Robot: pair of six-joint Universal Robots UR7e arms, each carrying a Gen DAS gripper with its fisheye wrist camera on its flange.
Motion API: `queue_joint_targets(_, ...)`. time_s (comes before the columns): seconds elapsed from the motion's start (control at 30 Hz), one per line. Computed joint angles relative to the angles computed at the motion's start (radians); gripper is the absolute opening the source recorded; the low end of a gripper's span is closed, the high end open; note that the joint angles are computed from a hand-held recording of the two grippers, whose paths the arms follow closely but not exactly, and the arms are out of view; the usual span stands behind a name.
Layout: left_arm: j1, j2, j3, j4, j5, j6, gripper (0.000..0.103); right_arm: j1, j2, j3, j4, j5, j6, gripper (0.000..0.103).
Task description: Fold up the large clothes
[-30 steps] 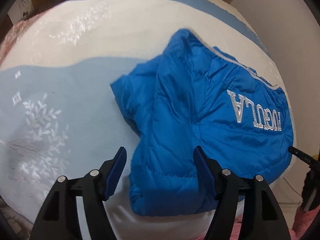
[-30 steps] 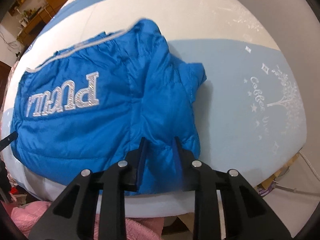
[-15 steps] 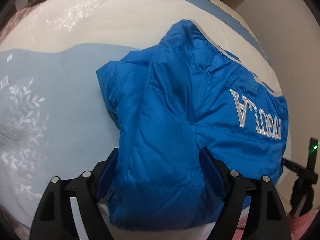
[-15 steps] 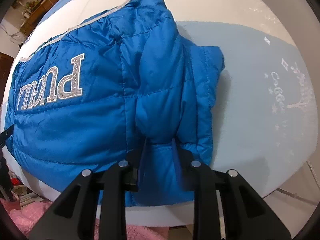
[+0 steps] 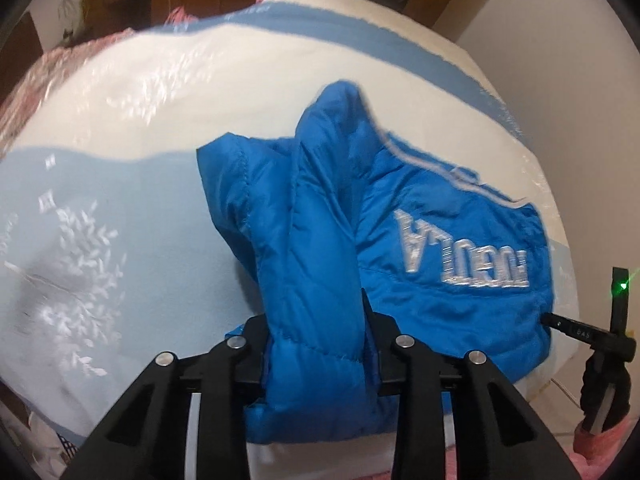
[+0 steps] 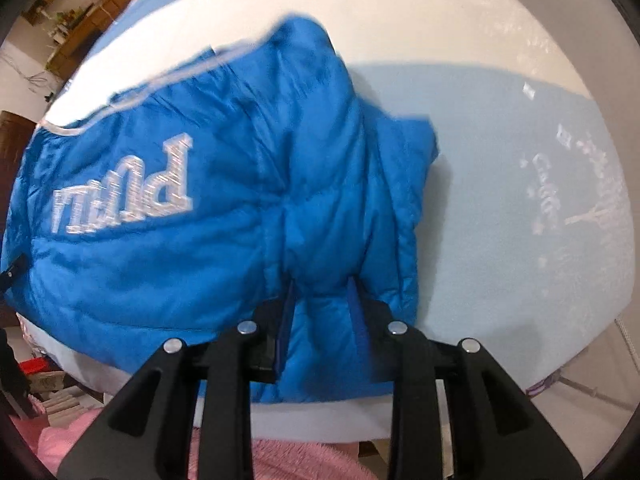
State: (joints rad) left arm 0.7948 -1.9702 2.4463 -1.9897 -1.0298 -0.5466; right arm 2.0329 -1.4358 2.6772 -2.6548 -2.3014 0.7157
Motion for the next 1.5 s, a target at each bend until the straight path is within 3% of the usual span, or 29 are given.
queue_joint_targets(0.23, -0.180, -0.002, -0.030, 0.091, 0.025, -0.115, 0.029, 0.074, -0.080, -0.060, 0.194, -0.021, 0.027, 0.028)
queue_joint_targets(0.43, -0.297, 0.081, -0.038, 0.035, -0.006, -0.130, 0.027, 0.094, -0.137, -0.049, 0.245, -0.008, 0.033, 0.028)
queue_joint_targets(0.57, -0.337, 0.165, -0.037, -0.055, -0.058, -0.110, 0.027, 0.108, -0.172, -0.063, 0.297, -0.010, 0.034, 0.028)
queue_joint_targets(0.8, -0.361, 0.365, -0.023, -0.235, -0.143, -0.098, 0.027, 0.086, -0.230, -0.047, 0.326, 0.003, 0.002, 0.028)
queue_joint_targets(1.03, -0.371, 0.555, -0.029, -0.336, -0.172, -0.127, 0.027, 0.065, -0.263, -0.034, 0.348, 0.001, -0.016, 0.028)
queue_joint_targets(1.37, -0.369, 0.670, -0.004, -0.420, -0.191, -0.190, 0.028, -0.001, -0.305, 0.003, 0.321, 0.007, -0.092, 0.028)
queue_joint_targets(1.5, -0.375, 0.644, 0.011, -0.454, -0.216, -0.189, 0.036, -0.013, -0.306, 0.011, 0.306, 0.000, -0.116, 0.028)
